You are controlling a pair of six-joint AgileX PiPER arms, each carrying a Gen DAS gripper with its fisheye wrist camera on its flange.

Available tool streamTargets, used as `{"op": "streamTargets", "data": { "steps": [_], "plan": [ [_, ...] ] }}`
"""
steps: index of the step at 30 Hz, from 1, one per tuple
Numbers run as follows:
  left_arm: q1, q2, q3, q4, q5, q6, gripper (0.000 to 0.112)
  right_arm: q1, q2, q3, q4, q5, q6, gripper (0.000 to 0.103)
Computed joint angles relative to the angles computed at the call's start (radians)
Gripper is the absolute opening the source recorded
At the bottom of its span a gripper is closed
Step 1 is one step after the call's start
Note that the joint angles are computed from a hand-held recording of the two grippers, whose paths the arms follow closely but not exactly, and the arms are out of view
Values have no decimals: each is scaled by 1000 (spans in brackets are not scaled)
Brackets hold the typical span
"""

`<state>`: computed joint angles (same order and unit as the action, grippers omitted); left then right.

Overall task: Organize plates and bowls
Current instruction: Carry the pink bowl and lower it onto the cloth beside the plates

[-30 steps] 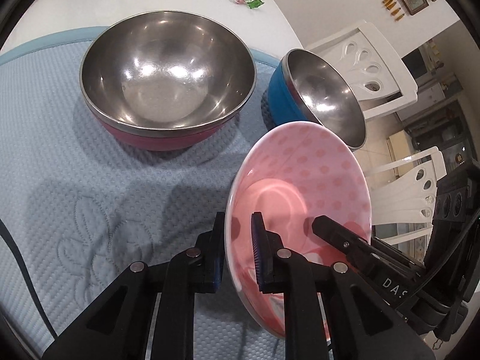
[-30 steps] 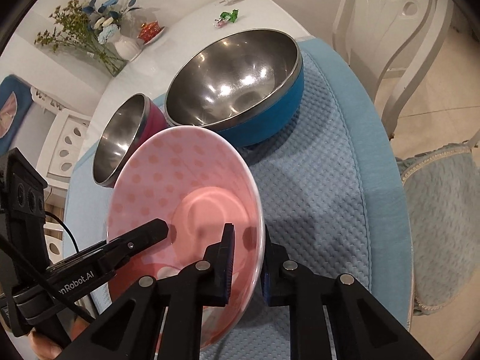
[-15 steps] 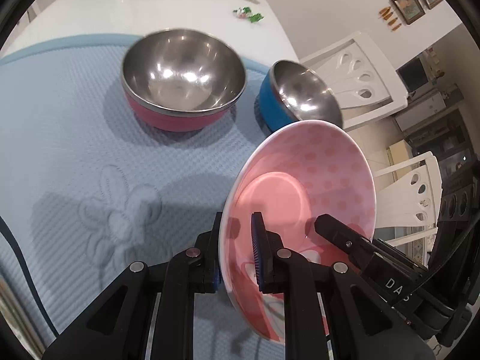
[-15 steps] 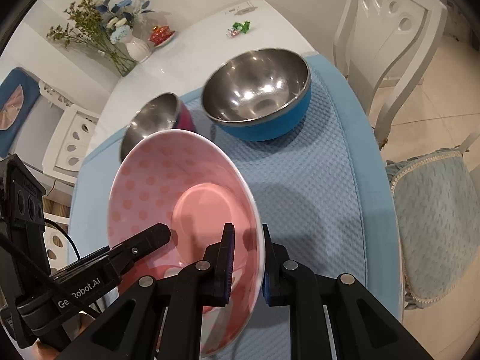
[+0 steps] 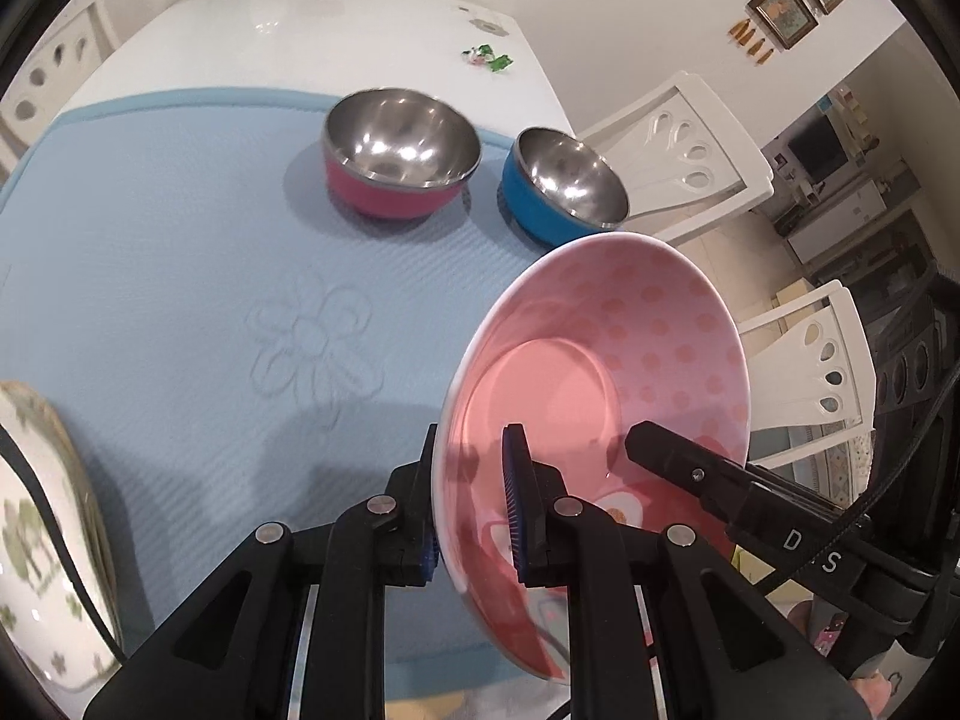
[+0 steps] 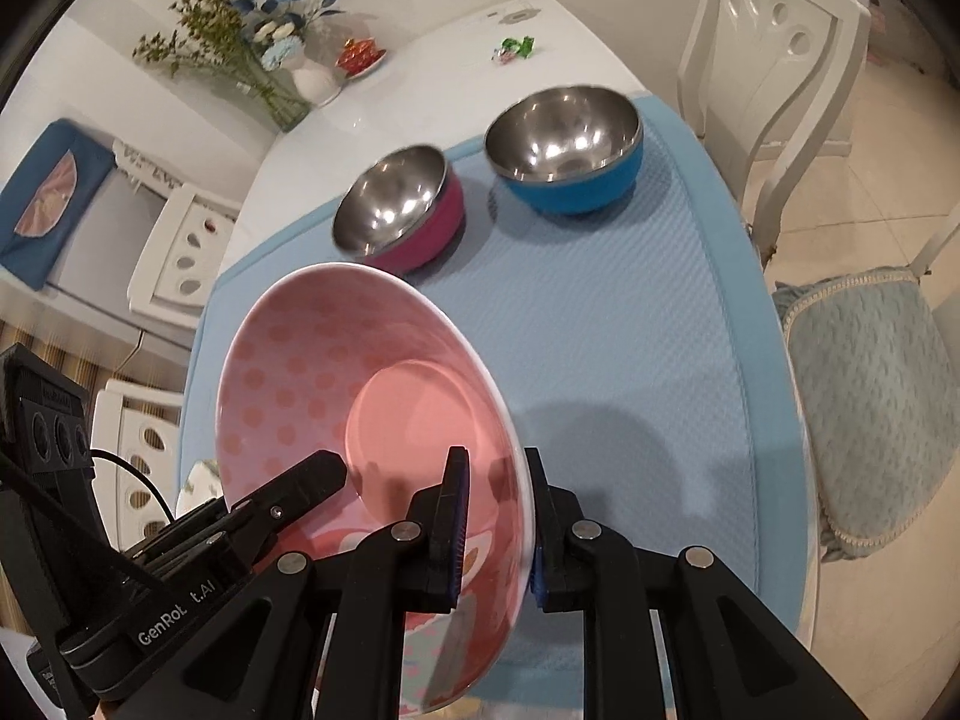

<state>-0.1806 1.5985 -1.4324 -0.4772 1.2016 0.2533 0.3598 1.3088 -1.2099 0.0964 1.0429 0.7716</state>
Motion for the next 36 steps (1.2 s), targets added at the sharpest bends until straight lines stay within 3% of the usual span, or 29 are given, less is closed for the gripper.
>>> {"op": "streamTargets", "data": {
  "steps": [14,30,36],
  "plan": [
    [44,-111,203,20,3,33,13,90,-56,132,55,-8,69,17],
    [58,-107,350,43,-23,37,13,42,-41,291,250,-63,-30,17],
    [136,-121,339,19,4,90,14,-2,-87,289,268,-40,-50,17]
  ]
}}
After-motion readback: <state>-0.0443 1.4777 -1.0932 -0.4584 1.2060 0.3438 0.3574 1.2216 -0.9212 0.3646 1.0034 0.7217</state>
